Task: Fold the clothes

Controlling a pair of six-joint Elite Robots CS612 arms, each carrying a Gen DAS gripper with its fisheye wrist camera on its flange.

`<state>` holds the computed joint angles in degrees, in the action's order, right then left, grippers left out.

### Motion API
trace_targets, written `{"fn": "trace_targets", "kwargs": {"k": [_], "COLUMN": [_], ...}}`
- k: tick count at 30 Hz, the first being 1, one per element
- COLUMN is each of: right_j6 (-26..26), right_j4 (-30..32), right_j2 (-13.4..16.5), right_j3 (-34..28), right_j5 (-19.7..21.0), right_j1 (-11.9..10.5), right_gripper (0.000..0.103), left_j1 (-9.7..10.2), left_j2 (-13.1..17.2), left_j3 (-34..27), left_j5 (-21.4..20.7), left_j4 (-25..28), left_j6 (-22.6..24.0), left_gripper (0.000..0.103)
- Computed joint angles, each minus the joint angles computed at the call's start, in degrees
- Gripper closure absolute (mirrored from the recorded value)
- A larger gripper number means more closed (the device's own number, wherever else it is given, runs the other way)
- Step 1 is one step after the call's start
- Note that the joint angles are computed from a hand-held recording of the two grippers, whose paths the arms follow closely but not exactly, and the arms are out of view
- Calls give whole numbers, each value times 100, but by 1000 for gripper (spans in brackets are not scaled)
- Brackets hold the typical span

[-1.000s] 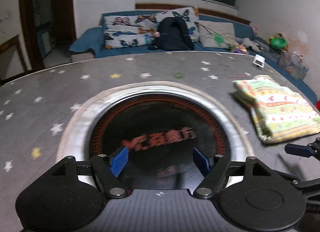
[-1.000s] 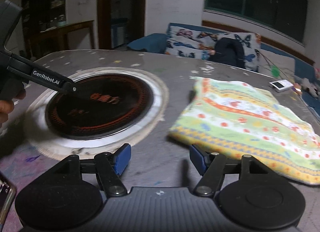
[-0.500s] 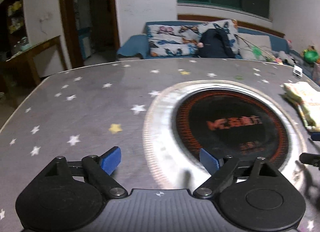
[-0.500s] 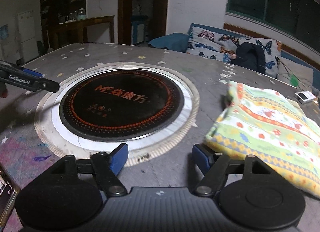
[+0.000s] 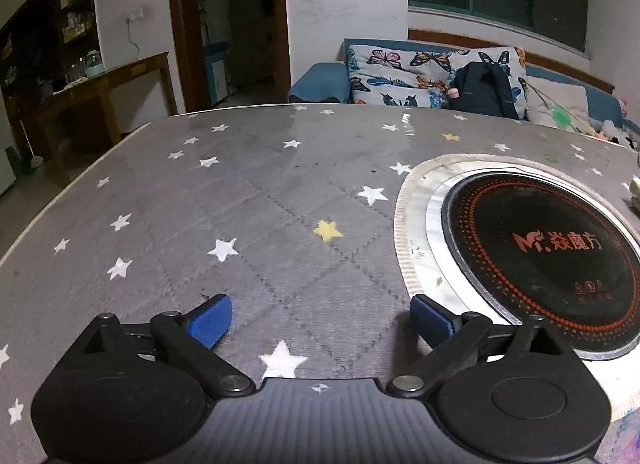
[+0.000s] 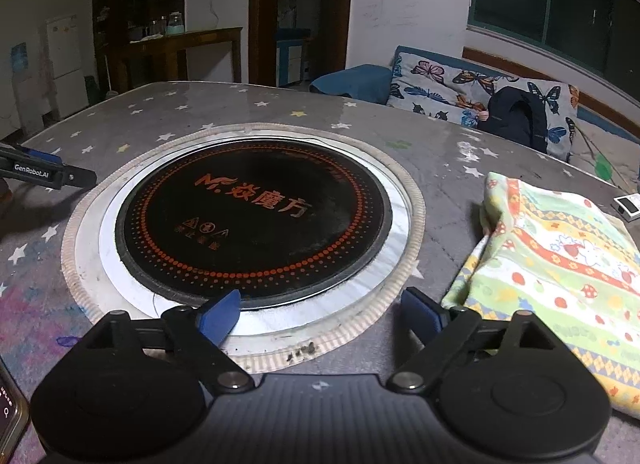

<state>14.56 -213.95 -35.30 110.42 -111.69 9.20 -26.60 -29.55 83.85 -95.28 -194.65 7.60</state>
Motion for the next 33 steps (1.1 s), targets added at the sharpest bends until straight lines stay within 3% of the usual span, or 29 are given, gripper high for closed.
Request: {"fn": "trace_targets", "kwargs": {"k": [11,33], "right_j6": [-47,-22], "right_j4": [76,90], "right_j2": [-8,-13], "right_j3": [-6,-4], "right_j5": [91,140], "right_j1": [-20,-30], "right_gripper": [0,0], "left_j1": [49,9], "left_j2": [41,51], "left_j3": [-21,-25], "left_j5": [-89,-71], "left_j4": [-57,-57], "left_j6": [-95,-139], "left_gripper": [0,0]}}
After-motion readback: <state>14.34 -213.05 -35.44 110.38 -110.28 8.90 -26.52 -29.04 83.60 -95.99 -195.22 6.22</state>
